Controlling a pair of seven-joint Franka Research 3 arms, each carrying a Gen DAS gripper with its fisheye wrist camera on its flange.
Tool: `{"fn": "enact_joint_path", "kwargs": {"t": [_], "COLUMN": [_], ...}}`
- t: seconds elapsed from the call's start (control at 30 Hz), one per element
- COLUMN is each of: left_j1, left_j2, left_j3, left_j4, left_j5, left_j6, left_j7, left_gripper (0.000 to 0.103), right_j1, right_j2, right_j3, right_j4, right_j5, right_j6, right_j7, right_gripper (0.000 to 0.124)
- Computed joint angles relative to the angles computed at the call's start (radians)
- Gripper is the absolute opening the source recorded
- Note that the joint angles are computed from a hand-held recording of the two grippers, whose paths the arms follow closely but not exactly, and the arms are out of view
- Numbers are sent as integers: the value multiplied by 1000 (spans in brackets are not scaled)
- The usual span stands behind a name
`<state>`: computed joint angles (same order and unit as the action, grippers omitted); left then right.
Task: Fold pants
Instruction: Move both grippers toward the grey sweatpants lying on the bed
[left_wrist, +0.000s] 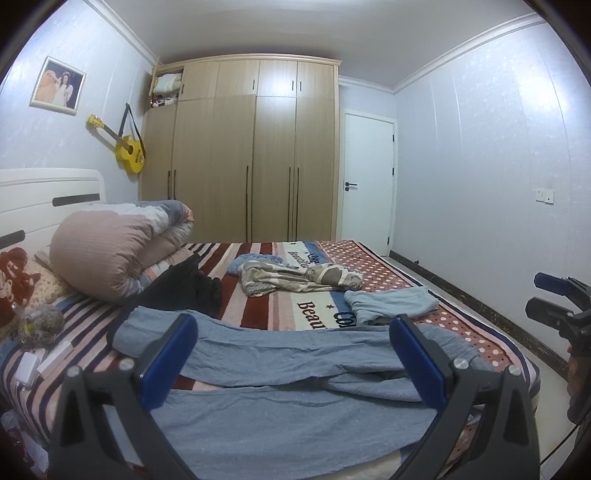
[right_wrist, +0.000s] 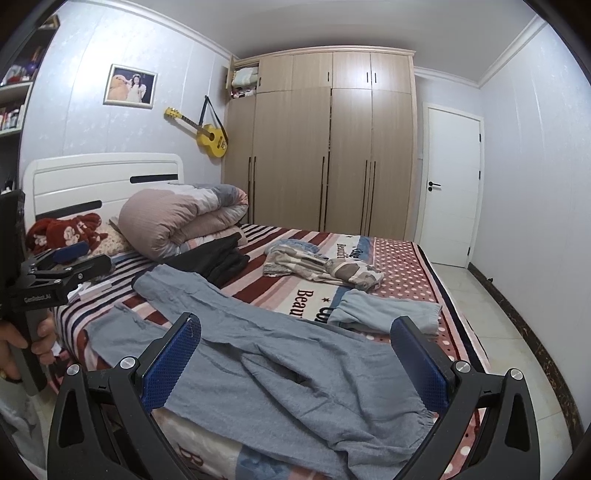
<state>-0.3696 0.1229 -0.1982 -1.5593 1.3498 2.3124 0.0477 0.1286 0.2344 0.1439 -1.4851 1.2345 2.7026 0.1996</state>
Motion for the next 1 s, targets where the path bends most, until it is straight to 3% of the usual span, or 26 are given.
{"fn": "enact_joint_path", "kwargs": {"t": [1.0], "left_j1": [0], "left_j2": [-9], "left_j3": [-6], "left_j4": [-11], "left_j5": [9], "left_j6": [6], "left_j7": [-14], "left_gripper": [102], "right_j1": [-7], "right_j2": [-4], "right_j3": [-5], "right_j4": [-11], "right_j5": [22], "right_j6": [16], "right_j7": [-16], "right_gripper": [102]}}
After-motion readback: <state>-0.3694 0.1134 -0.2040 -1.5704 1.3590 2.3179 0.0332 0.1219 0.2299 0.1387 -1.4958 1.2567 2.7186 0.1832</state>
